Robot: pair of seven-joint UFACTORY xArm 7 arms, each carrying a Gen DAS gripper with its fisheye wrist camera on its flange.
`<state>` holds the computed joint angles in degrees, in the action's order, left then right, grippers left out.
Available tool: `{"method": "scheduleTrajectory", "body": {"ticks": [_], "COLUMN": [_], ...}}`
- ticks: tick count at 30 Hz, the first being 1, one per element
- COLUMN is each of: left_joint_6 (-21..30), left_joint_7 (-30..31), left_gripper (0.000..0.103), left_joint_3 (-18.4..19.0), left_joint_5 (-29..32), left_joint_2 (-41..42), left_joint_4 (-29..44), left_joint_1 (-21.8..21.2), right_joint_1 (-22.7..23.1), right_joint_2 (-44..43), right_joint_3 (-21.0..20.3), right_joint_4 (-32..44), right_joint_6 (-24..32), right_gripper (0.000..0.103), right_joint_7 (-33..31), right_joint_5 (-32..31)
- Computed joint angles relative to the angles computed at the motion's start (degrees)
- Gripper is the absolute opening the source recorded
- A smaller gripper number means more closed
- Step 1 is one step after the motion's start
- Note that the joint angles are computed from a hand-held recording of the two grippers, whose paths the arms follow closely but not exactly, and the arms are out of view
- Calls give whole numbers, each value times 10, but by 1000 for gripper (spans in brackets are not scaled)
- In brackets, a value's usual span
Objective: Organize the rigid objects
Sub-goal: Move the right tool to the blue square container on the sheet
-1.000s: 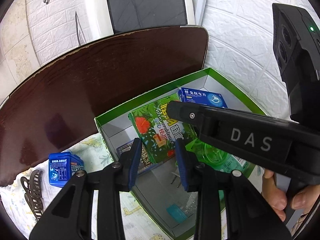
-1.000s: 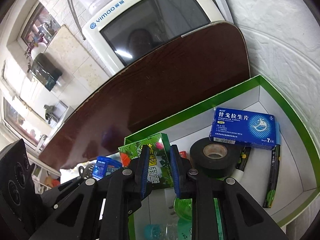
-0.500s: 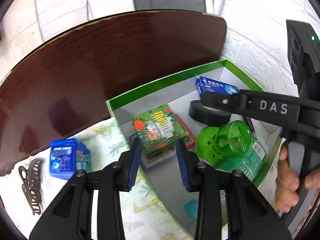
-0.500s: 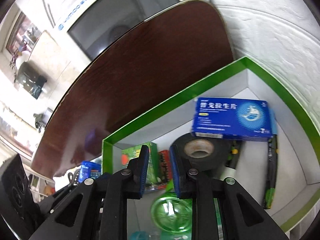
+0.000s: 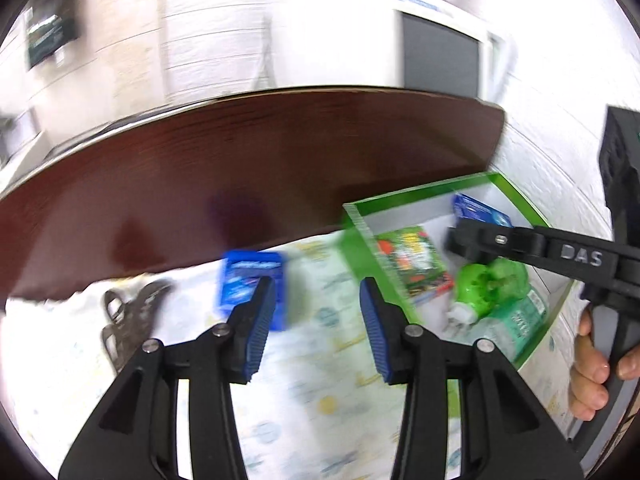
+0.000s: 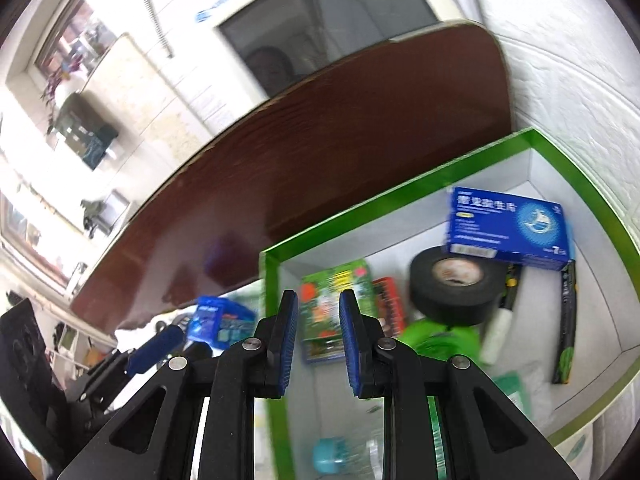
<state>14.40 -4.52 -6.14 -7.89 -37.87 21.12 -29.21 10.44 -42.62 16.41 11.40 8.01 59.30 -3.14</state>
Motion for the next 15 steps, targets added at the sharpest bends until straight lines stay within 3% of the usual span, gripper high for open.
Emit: {"method": "scheduleTrajectory", "body": {"ticks": [9, 15], "left_joint_6": [36, 23], "left_joint_7": [17, 63], "left_gripper": [46, 51], "left_joint_3": [43, 75], "left_joint_5": [-4, -23], "left_joint_2": [-71, -65], "left_joint_4": [-59, -77], "left_joint_1": [37, 23], "right_joint_1": [8, 26], "right_joint_2": [92, 176], "right_joint_3": [53, 53], "right_joint_4": [86, 137], "right_joint_6": [7, -1], "right_gripper": [23, 25], "right_joint_7": [16, 20], "right_joint_5": [-25, -37]}}
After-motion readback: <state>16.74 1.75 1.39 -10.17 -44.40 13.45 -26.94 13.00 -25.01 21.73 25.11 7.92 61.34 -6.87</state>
